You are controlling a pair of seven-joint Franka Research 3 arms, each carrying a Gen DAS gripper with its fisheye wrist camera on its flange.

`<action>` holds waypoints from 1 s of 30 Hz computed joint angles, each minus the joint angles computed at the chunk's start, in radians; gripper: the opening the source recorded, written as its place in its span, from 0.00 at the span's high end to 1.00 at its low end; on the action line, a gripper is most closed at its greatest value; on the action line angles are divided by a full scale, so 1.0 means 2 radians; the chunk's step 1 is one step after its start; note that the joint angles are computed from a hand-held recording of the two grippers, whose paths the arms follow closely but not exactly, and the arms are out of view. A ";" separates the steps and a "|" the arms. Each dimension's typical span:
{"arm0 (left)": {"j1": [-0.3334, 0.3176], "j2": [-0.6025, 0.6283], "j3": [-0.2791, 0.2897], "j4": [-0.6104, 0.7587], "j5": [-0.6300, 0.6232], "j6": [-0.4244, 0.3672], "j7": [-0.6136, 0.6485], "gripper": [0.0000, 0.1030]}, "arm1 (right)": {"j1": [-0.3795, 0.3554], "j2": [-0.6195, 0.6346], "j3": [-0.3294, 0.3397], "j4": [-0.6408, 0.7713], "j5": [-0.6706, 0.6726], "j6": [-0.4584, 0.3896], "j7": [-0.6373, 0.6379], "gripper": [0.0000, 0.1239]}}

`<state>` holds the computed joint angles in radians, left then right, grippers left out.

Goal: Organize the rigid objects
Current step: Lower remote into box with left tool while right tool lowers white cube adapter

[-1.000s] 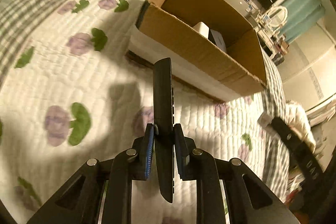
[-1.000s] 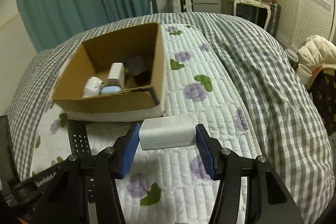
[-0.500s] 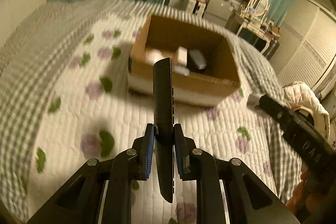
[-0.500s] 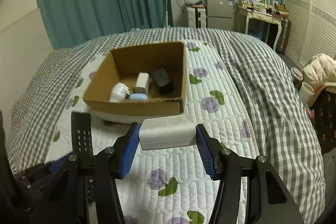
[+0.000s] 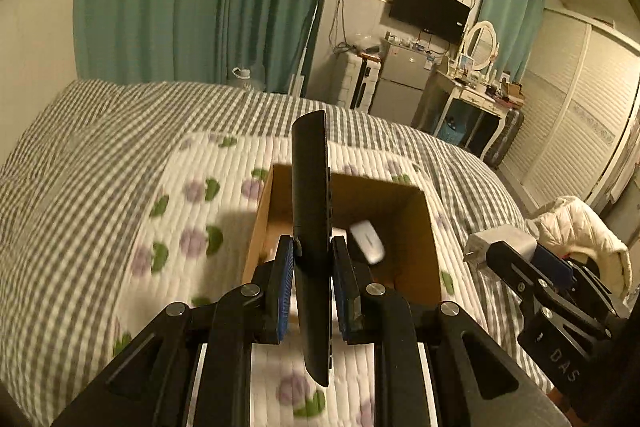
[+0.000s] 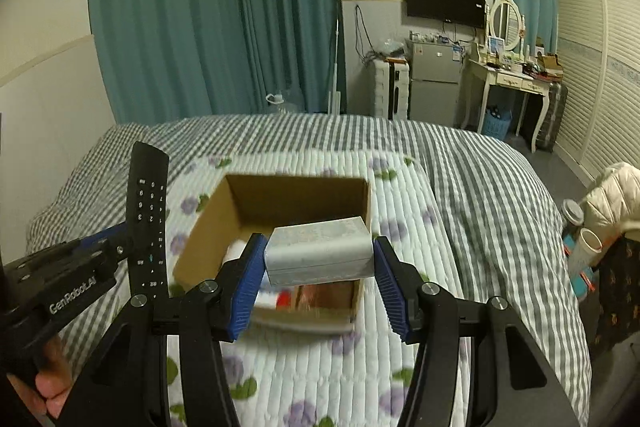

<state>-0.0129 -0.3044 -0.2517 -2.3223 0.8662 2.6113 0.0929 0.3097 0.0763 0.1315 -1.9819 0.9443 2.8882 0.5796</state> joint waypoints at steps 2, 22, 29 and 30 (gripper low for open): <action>0.004 0.025 0.005 0.025 0.001 -0.005 0.018 0.82 | 0.001 0.017 0.001 0.022 -0.010 0.000 0.007 0.57; -0.029 0.187 0.062 0.131 -0.077 -0.006 0.170 0.81 | -0.029 0.168 0.038 0.152 -0.121 -0.009 0.085 0.57; -0.029 0.181 0.069 0.131 -0.047 -0.013 0.162 0.71 | -0.029 0.190 0.043 0.167 -0.138 -0.002 0.100 0.57; -0.029 0.179 0.069 0.130 -0.042 -0.014 0.159 0.70 | -0.028 0.192 0.043 0.168 -0.143 -0.001 0.104 0.57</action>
